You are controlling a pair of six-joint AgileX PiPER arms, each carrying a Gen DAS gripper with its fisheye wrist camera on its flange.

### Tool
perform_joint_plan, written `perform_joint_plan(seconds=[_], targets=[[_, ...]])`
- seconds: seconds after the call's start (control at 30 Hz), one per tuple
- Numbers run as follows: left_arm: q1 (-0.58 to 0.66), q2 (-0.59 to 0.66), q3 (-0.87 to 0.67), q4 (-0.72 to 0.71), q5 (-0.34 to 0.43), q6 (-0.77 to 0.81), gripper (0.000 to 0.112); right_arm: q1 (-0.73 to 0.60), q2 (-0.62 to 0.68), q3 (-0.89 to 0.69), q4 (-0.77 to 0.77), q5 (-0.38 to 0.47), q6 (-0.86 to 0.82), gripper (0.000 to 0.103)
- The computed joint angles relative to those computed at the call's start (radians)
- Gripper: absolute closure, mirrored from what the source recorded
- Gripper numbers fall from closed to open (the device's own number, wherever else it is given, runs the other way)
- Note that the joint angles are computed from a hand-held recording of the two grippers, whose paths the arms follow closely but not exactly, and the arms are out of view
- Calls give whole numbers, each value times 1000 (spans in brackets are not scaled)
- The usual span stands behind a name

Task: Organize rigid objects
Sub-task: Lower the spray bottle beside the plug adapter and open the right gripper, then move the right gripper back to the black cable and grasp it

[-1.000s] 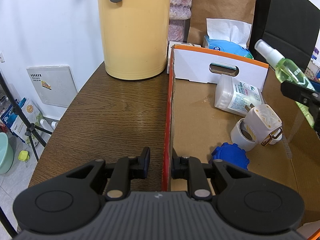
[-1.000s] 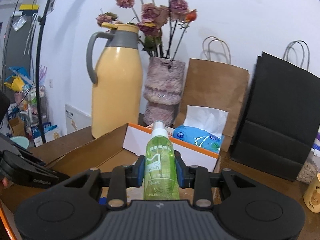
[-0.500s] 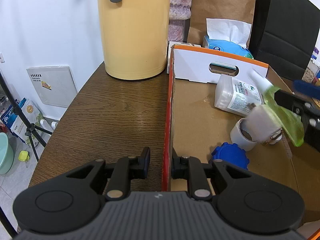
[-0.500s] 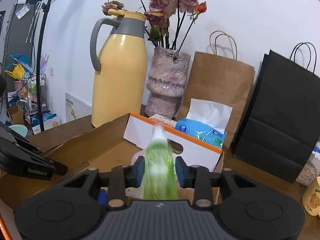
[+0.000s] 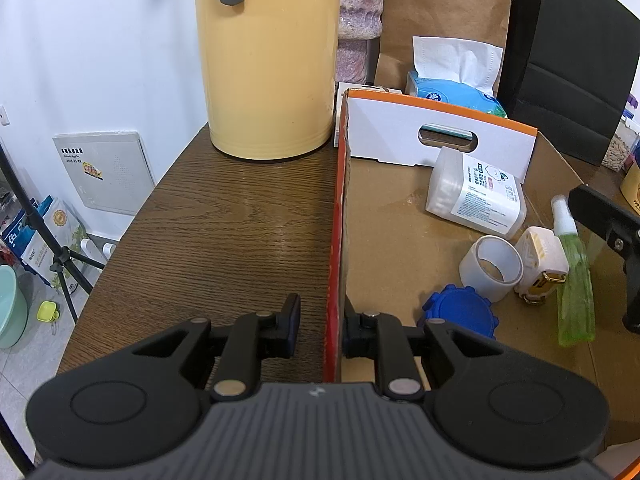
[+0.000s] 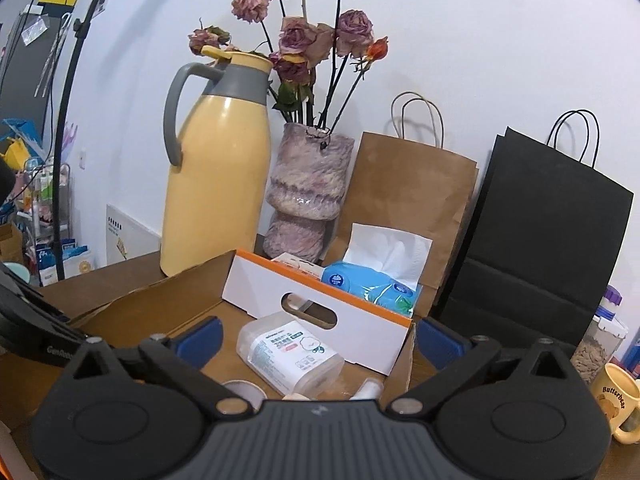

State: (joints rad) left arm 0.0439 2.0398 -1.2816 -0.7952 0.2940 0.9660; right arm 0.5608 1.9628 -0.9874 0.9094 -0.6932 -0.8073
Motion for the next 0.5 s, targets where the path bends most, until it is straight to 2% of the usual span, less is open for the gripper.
perform_joint_plan(seconds=[0.27, 0.5], targets=[[0, -1, 3, -6, -4, 6, 92, 5, -9, 53, -83, -84, 114, 0], [1, 1, 5, -17, -7, 17, 92, -38, -60, 134, -160, -115, 252, 0]])
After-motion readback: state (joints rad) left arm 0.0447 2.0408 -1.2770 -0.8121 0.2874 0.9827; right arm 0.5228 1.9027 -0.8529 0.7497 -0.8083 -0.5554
